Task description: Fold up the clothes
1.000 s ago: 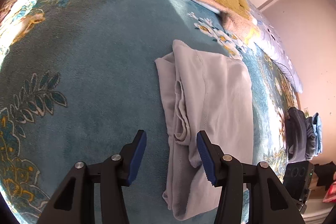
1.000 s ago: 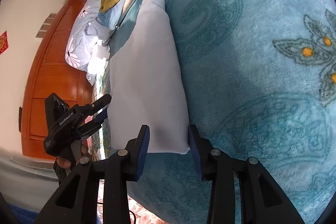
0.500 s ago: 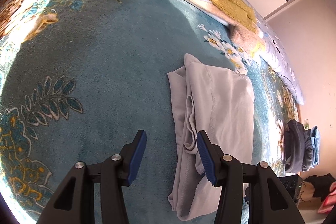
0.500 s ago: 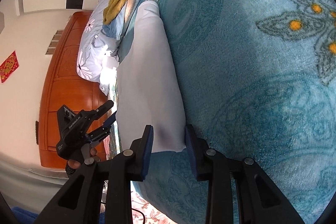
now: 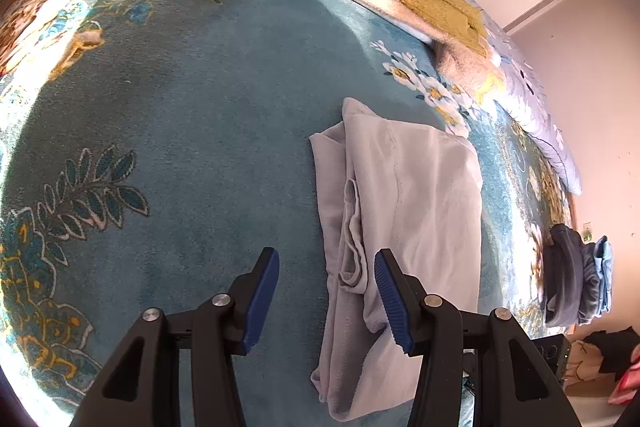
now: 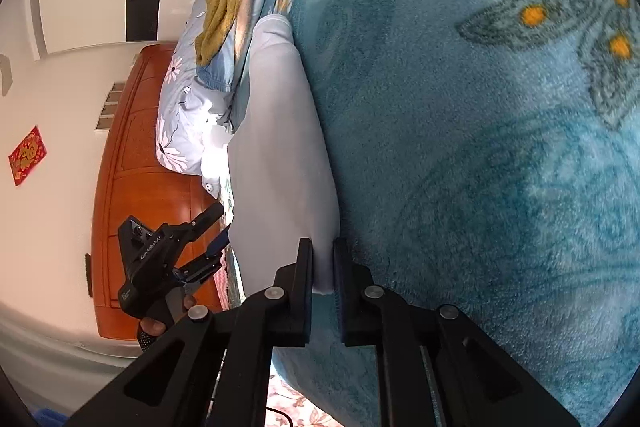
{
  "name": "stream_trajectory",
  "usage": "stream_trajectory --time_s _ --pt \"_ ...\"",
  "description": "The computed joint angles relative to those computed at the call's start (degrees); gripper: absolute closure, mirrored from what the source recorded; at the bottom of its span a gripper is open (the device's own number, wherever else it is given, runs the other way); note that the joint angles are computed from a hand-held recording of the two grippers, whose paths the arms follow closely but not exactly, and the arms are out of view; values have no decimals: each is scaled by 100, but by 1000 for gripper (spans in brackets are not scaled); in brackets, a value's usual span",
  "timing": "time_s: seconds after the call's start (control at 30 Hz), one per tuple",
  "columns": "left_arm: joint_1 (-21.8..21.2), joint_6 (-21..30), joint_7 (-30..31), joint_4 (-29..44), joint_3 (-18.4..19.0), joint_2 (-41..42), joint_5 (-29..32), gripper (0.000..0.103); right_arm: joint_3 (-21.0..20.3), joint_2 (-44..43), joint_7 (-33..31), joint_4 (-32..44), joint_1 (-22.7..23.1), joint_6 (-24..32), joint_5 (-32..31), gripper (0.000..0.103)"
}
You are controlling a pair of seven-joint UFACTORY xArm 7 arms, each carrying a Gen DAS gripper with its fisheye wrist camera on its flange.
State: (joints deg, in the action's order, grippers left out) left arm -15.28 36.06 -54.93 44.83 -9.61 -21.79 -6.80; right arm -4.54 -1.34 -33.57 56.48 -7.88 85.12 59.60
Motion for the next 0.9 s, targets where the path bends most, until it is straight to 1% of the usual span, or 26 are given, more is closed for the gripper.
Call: stream_trajectory --time_s 0.13,0.2,0.3,0.37,0.4,0.43,0.5,0.53,0.57,0.67,0.8,0.9 --pt "10 74 21 69 -4 -8 52 49 -85 153 122 281 -116 79 29 95" --pt "15 120 53 120 -1 1 76 49 -134 334 67 648 -234 149 -85 96" --pt "-36 38 158 175 45 58 -28 49 -142 730 -41 1498 -435 240 -415 96" --pt "-89 -63 270 220 82 131 -148 49 -103 1037 -108 2196 -581 306 -668 99" --pt "-118 -117 333 268 92 200 -203 49 -76 1176 -139 2527 -652 262 -781 103" --pt "-151 -176 412 333 103 295 -261 49 -49 1323 -155 2849 -734 232 -861 103" --pt "-194 -240 543 508 108 520 -337 49 28 1643 -91 3384 -960 371 -817 103" --pt "-189 -210 544 630 82 644 -315 49 70 1664 -76 3454 -1026 289 -854 103" --pt "-192 -232 559 722 66 740 -307 49 111 1647 -89 3455 -1089 237 -858 103" --pt "-218 -343 650 917 55 921 -323 49 183 1298 -344 2903 -1228 308 -633 101" --pt "-265 -371 875 1195 52 1153 -333 49 103 583 -558 1687 -1013 7 -659 101" --pt "-373 -463 1220 1284 78 1302 -607 48 23 312 -574 1147 -794 -331 -681 99"
